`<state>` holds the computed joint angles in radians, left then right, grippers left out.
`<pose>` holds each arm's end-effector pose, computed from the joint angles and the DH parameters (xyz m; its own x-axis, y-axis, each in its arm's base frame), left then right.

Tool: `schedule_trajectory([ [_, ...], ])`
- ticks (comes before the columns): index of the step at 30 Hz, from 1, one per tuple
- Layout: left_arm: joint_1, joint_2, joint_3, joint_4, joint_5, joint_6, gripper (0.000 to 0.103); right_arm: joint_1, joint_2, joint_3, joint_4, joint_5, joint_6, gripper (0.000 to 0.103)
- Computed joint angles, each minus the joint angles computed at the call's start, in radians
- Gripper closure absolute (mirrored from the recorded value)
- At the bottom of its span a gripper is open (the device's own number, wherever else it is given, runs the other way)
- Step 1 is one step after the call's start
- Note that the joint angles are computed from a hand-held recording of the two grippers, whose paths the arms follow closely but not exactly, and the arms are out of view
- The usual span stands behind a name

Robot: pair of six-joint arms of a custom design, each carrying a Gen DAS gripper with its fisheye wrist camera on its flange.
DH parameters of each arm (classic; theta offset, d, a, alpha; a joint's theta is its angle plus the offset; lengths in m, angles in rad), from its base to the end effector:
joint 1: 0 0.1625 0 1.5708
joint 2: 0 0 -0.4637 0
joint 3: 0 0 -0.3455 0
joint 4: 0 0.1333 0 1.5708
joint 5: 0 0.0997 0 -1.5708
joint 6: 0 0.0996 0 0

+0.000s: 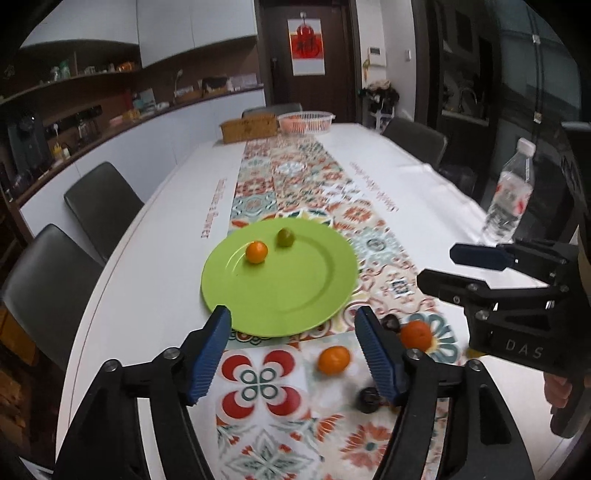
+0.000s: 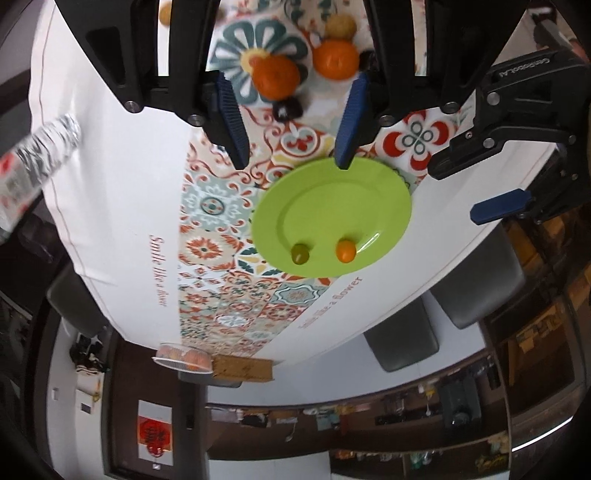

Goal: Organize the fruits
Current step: 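Open both tools to release the fruits onto the green plate, then move both tools back toward the remaining fruit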

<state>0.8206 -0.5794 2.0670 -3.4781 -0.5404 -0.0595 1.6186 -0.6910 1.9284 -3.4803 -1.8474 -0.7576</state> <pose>-0.2004 -0.5359 0.0659 -0.6505 0.0552 -0.7575 0.5850 0.6725 -0.4533 0.1350 -0.6023 0.1186 -0.6783 -0.4471 0.5831 -0.6931 0.6530 -0.3055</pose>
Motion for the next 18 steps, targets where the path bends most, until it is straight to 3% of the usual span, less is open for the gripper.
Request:
schedule_trajectory([
  [4, -0.051, -0.001, 0.045, -0.044, 0.017, -0.055, 0.024, -0.005, -0.051, 0.075, -0.057, 0.018, 0.003, 0.046],
  [8, -0.090, 0.004, 0.084, -0.067, 0.030, -0.119, 0.020, -0.018, -0.090, 0.150, -0.142, 0.029, 0.001, 0.045],
  [13, -0.132, 0.033, 0.130, -0.155, 0.039, -0.153, 0.017, -0.030, -0.078, 0.236, -0.345, 0.003, -0.063, 0.041],
  [18, -0.157, 0.075, 0.155, -0.223, 0.044, -0.164, 0.016, -0.061, -0.082, 0.311, -0.454, 0.023, -0.087, 0.041],
])
